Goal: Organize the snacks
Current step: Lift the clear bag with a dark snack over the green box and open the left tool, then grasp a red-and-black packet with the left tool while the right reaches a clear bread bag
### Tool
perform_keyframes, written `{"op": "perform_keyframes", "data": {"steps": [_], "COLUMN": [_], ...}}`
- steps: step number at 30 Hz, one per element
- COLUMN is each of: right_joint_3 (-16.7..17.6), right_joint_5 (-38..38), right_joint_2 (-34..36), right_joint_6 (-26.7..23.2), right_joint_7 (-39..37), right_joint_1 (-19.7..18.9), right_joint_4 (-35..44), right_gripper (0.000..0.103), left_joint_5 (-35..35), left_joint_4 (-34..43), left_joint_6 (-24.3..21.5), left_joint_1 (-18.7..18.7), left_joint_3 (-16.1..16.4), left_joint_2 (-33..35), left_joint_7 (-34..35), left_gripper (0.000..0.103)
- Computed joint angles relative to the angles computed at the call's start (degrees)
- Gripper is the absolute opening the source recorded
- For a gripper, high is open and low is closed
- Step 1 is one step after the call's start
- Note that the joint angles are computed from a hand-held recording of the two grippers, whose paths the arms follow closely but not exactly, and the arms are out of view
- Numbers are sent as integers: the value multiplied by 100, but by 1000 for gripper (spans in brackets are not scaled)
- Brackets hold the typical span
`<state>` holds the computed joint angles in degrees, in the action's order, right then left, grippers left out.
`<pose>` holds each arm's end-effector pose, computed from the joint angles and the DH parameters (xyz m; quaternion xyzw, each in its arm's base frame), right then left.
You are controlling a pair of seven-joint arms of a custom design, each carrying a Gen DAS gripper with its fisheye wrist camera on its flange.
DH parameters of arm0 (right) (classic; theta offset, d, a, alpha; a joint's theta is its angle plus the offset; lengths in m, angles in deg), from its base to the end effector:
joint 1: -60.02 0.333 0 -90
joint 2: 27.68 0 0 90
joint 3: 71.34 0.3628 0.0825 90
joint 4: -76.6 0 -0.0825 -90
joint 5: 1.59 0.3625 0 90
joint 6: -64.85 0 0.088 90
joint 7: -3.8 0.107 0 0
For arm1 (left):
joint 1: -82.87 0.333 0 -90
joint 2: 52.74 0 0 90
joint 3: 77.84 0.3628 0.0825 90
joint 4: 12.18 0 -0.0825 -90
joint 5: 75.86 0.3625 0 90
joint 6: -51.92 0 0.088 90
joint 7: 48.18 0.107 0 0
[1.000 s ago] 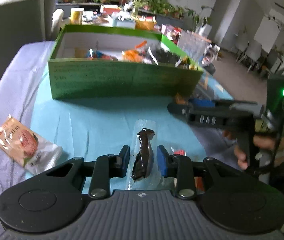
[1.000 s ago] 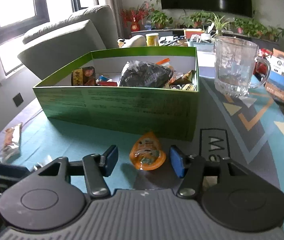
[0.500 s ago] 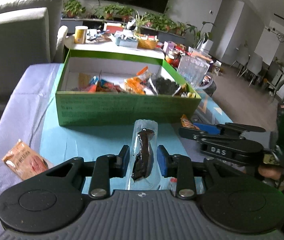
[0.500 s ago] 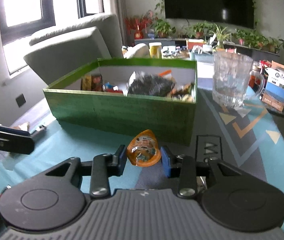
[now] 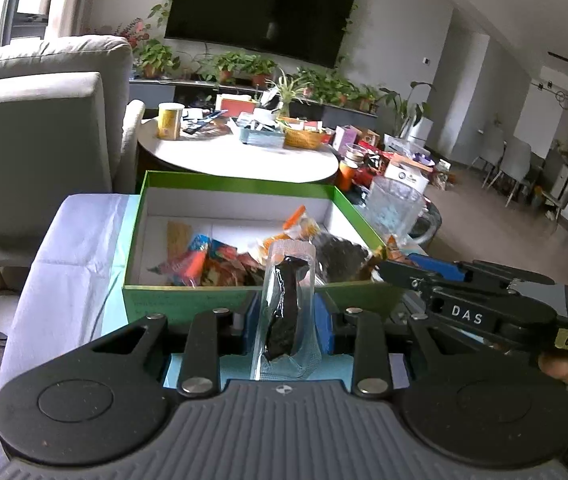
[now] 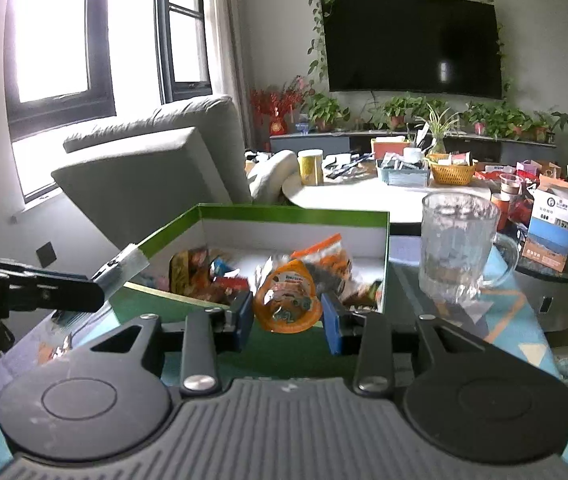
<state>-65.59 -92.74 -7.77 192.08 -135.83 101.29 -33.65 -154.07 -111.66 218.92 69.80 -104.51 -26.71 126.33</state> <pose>0.4601 0.4385 0.3887 -0.4846 0.6835 -0.4024 0.3688 0.5903 -0.3480 0.4327 -0.3354 0.8033 -0.4880 0.0639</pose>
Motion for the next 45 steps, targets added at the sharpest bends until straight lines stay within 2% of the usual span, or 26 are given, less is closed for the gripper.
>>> {"op": "perform_keyframes", "data": {"steps": [4,14,24,28,31,32,39,43,45], "right_joint_3": [-76,-173,-290,-343,-375,-393,-376,-324,-286], "right_joint_5": [-124,-177,-115,-137,-44,-62,4,18,-14], "right_joint_2": [-18,75,220,331,457,463,334,252,200], "right_joint_6": [67,404,651,749,758,689,577,492,552], "right_joint_7": [153,398,405,599,630,708,779,742,746], "right_joint_1": [-109,-395,-528,-566,-542,-497,-435,-380,-371], "right_joint_4": [26,114,275,376,453,443,315,244,186], "right_gripper": [40,40,40,40,41,41,46,49,49], "left_joint_5": [226,1827,3311,3726,4229,4350,4510,4602,4666], "left_joint_4": [364,1097,1918,2297,2398,2342,1493,950,680], "left_joint_6": [262,593,568,562,309,274,930,1100,1184], "left_joint_1": [-147,-460,-904,-930,-1307,-1329,-559,2,202], "left_joint_3": [33,151,635,651,1302,1367,315,-310,-490], "left_joint_2": [245,908,1531,1849,1900,1876,1540,1306,1185], "left_joint_7": [-292,-1843,-3286,-3611,-4413,-4577,-4091,-3983,-4025], "left_gripper": [28,28,28,30,30,30,33,34,35]}}
